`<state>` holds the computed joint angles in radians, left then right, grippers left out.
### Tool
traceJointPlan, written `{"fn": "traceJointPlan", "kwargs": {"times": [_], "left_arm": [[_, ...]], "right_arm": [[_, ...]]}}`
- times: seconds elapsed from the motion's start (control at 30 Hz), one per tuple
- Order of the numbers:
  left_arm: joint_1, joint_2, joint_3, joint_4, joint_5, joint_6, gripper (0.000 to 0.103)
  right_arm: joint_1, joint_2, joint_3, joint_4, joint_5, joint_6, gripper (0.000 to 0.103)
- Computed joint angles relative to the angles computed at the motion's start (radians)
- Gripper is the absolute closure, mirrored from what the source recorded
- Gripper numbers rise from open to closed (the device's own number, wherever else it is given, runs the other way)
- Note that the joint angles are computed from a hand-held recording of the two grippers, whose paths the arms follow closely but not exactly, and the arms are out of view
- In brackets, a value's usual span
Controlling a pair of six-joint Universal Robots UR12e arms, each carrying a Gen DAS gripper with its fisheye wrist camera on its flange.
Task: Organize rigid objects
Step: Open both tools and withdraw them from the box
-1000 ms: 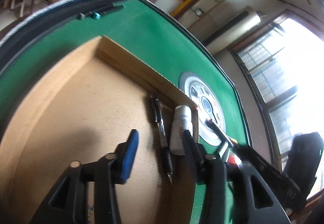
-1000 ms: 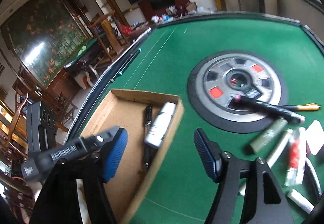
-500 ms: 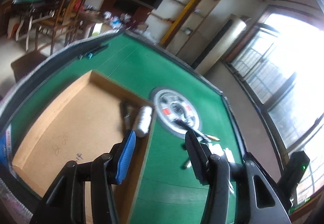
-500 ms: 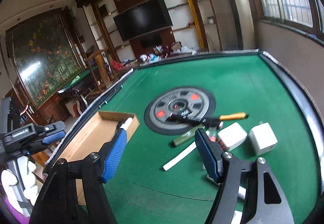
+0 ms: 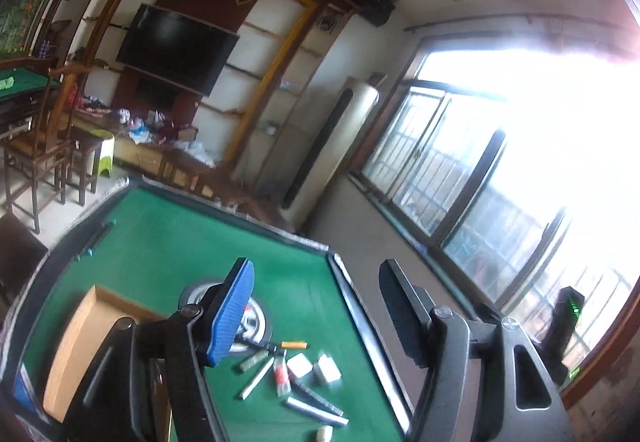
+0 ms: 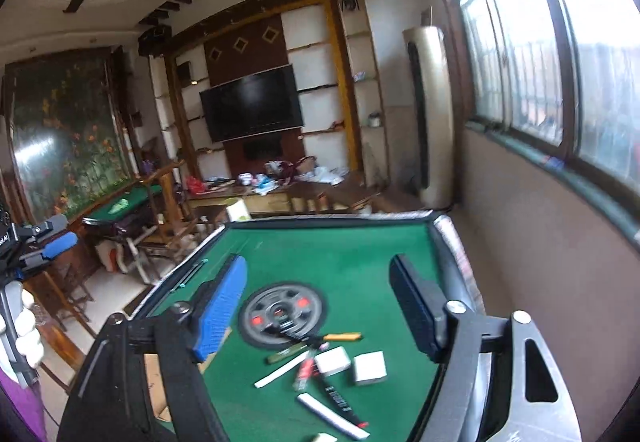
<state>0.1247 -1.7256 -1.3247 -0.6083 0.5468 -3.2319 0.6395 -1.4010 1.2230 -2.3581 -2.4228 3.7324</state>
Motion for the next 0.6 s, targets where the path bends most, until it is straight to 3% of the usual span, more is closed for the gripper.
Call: {"fn": "traceJointPlan", "kwargs": {"times": [0.13, 0.17, 0.23, 0.33, 0.4, 0.5, 0.6], "left_arm": [[-0.008, -0.017, 0.067, 0.119, 0.110, -0.060, 0.017], [-0.012, -0.021, 0.074, 0.145, 0.142, -0.075, 0.009], [-0.019, -0.028, 0.072, 0.167, 0.181, -0.081, 0.004], [-0.032, -0.031, 0.033, 0.133, 0.199, -0.023, 0.004], [-0.057, -0.039, 0.017, 0.028, 0.218, 0.087, 0.004], [-0.112, -0.064, 0.003, -0.135, 0.279, 0.244, 0.004], [-0.174, -0.095, -0.019, -0.178, 0.378, 0.317, 0.004]], "right_arm": [[0.011, 0.035, -0.222, 0.335, -0.181, 0.069, 0.021], [0.011, 0.047, -0.273, 0.418, -0.215, 0.093, 0.016], [0.007, 0.060, -0.330, 0.490, -0.236, 0.096, 0.008], [-0.007, 0.019, -0.227, 0.340, -0.189, 0.070, 0.005], [-0.038, -0.022, -0.119, 0.273, -0.087, 0.077, 0.005], [-0.077, -0.048, 0.016, 0.263, 0.034, 0.150, 0.005], [-0.123, -0.057, 0.170, 0.089, 0.204, 0.162, 0.005]]}}
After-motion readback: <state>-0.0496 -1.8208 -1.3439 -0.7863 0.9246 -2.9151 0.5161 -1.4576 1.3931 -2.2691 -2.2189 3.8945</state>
